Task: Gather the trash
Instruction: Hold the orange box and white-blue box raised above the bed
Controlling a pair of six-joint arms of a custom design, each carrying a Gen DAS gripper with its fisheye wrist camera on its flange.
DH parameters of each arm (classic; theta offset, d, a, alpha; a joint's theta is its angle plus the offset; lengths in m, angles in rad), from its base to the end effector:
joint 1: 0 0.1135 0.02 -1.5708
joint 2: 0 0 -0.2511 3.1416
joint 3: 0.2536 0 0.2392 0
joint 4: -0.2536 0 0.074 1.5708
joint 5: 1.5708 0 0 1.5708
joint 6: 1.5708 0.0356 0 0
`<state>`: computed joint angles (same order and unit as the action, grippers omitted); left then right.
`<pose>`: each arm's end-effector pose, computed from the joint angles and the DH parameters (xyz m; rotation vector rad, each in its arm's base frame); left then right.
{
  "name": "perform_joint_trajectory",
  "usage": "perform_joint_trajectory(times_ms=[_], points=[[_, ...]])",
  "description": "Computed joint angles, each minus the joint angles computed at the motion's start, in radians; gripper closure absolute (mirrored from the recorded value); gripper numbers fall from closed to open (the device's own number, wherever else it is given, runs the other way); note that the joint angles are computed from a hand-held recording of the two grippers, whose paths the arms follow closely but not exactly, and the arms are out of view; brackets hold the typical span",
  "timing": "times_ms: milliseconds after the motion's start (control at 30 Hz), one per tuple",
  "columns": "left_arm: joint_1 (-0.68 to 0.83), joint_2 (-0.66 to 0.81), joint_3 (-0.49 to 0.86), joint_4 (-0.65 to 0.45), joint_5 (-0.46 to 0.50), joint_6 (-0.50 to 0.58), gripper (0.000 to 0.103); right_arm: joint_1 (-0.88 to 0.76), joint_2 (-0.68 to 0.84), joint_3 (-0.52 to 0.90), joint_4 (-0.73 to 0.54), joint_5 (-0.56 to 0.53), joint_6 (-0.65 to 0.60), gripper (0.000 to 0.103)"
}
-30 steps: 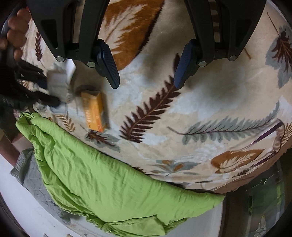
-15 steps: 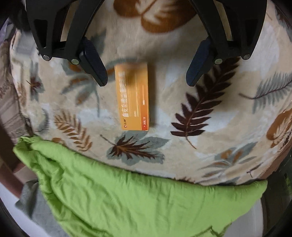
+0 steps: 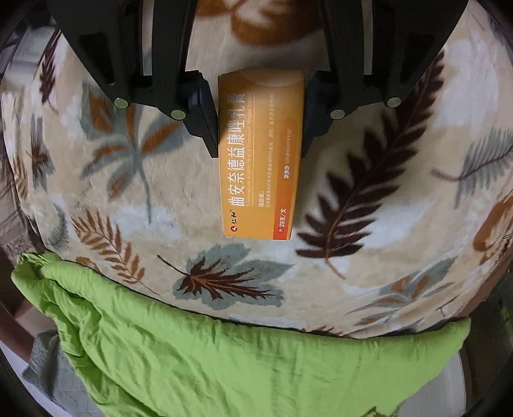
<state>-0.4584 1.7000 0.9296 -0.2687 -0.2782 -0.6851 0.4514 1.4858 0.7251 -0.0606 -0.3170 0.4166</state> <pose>0.2870 -0.1307 0.1510 -0.3846 2.5203 -0.0754 0.2482 0.1327 0.1686 -0.1991 2.4782 0.7702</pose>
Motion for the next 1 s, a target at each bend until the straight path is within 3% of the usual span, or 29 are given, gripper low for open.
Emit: perform_joint_trajectory(times_ms=[167, 267, 467, 600, 700, 800, 1000], points=[[-0.122, -0.191, -0.158, -0.025, -0.111, -0.053, 0.059, 0.086, -0.107, -0.049, -0.019, 0.094, -0.017, 0.065], [-0.228, -0.348, -0.239, -0.098, -0.184, -0.131, 0.059, 0.148, -0.179, -0.094, -0.029, 0.172, -0.034, 0.065], [-0.562, -0.592, -0.306, -0.383, -0.386, -0.422, 0.059, 0.212, -0.297, -0.165, -0.069, 0.227, -0.036, 0.065], [-0.828, -0.553, -0.255, -0.636, -0.534, -0.749, 0.059, 0.255, -0.368, -0.225, -0.074, 0.257, -0.029, 0.065], [-0.948, -0.493, -0.224, -0.761, -0.58, -0.952, 0.059, 0.264, -0.409, -0.282, -0.051, 0.257, -0.019, 0.065], [-0.985, -0.429, -0.203, -0.827, -0.603, -1.051, 0.059, 0.259, -0.447, -0.304, -0.039, 0.257, -0.005, 0.065], [-0.99, -0.387, -0.206, -0.84, -0.624, -1.096, 0.059, 0.277, -0.44, -0.317, -0.01, 0.263, -0.008, 0.065]])
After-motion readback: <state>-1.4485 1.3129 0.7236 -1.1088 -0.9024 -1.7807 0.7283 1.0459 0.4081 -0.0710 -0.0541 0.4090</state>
